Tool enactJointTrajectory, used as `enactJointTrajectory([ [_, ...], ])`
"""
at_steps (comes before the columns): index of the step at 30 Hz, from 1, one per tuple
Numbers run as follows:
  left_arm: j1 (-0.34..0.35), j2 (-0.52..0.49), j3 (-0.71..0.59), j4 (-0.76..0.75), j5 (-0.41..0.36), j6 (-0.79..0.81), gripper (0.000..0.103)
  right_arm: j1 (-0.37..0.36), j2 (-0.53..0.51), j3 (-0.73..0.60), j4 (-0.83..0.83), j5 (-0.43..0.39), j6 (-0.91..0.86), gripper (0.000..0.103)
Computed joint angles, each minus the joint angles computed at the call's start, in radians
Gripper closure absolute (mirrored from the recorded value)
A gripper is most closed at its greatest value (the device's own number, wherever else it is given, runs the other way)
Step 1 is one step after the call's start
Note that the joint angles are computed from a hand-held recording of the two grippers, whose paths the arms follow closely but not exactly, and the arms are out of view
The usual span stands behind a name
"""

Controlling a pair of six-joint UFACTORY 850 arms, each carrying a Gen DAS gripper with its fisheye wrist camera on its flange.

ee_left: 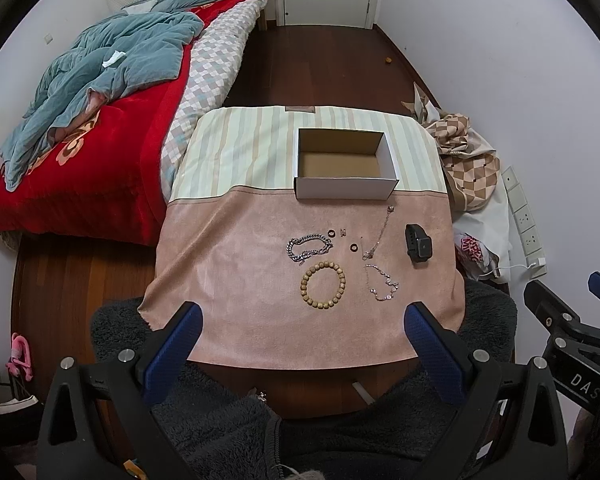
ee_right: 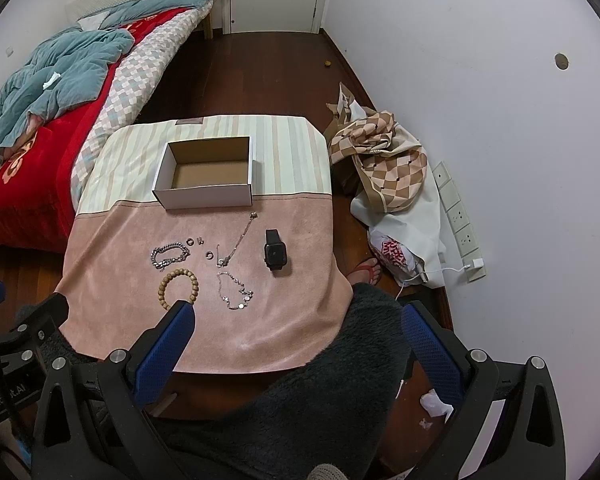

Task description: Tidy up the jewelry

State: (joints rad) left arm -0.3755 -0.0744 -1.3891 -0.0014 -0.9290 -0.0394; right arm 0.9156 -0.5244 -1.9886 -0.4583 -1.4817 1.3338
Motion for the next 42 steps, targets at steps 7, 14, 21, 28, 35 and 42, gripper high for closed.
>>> enactJointTrajectory([
  [7,0.0,0.001,0.001,0.0,0.001,0.001,0.0,0.003,-0.004,-0.008,-0.002,-0.006,0.0,0.0],
  [14,0.0,0.002,0.003,-0.001,0.004,0.0,0.0,0.005,-0.003,-0.007,-0.006,-0.005,0.002,0.0],
  [21,-0.006,-0.01,-0.021,0.001,-0.006,-0.005,0.0,0.008,-0.007,-0.016,-0.01,-0.011,0.0,0.0],
  [28,-0.013,-0.008,-0.032,0.001,-0.014,-0.011,0.0,0.012,-0.008,-0.017,-0.016,-0.012,0.0,0.0],
  [35,-0.007,-0.008,-0.024,0.012,0.011,-0.019,0.0,0.011,-0.006,-0.013,-0.019,-0.006,0.005,0.0],
  [42,-0.002,-0.102,-0.054,0.113,0.095,-0.106,0.0,-0.039,0.03,0.093,-0.036,0.057,0.042,0.0],
])
